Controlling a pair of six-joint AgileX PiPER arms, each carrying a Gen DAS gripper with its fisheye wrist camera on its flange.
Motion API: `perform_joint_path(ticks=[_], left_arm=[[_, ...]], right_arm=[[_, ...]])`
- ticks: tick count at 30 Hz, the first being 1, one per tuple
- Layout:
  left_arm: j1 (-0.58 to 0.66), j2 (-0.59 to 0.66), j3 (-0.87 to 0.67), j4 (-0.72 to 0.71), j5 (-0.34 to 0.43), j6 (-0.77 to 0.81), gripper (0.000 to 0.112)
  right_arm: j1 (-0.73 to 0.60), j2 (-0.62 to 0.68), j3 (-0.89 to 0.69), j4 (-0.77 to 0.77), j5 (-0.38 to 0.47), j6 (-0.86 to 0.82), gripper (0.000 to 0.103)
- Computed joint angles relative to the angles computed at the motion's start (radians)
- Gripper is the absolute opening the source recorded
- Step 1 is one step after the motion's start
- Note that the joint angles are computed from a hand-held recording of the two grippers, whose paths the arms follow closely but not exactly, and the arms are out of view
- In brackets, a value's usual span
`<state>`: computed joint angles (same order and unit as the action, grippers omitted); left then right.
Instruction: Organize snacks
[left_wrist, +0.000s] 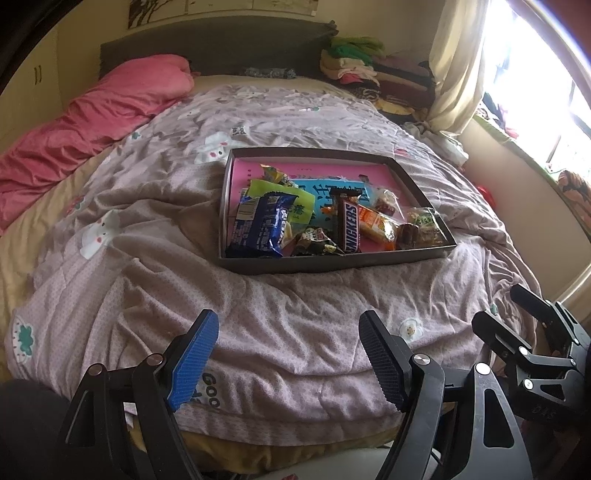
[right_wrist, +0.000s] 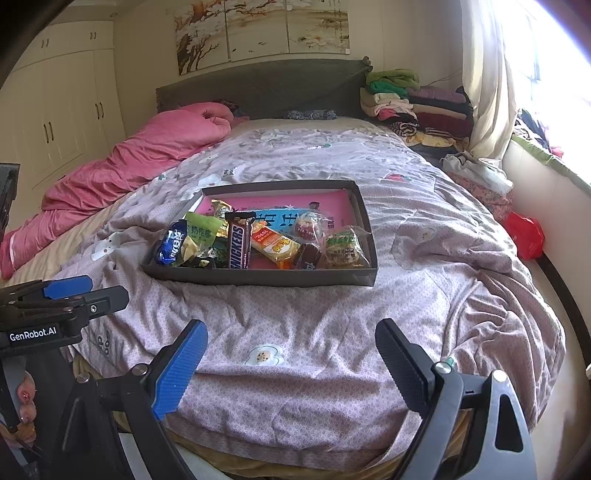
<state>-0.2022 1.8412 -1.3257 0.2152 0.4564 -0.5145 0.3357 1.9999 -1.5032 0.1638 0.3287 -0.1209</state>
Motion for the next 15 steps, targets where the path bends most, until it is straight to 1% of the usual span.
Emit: perform_joint_path(ticks=[4, 9, 15], left_arm=[[-0.004, -0.001, 0.002, 0.001, -0.005, 0.005, 0.080], [-0.012, 0.000, -0.001, 0.064, 0.006, -0.063, 0.080], [-0.005, 0.000, 0.002, 0.043, -0.008, -0.043, 0.080]], right_arm=[[-0.002, -0.002, 0.003, -0.004, 0.002, 0.006, 0.092], [0.003, 0.001, 0.001, -0.025, 0.000, 0.028, 0.092], [0.000, -0.003, 0.006, -0.040, -0.003, 0.043, 0.092]])
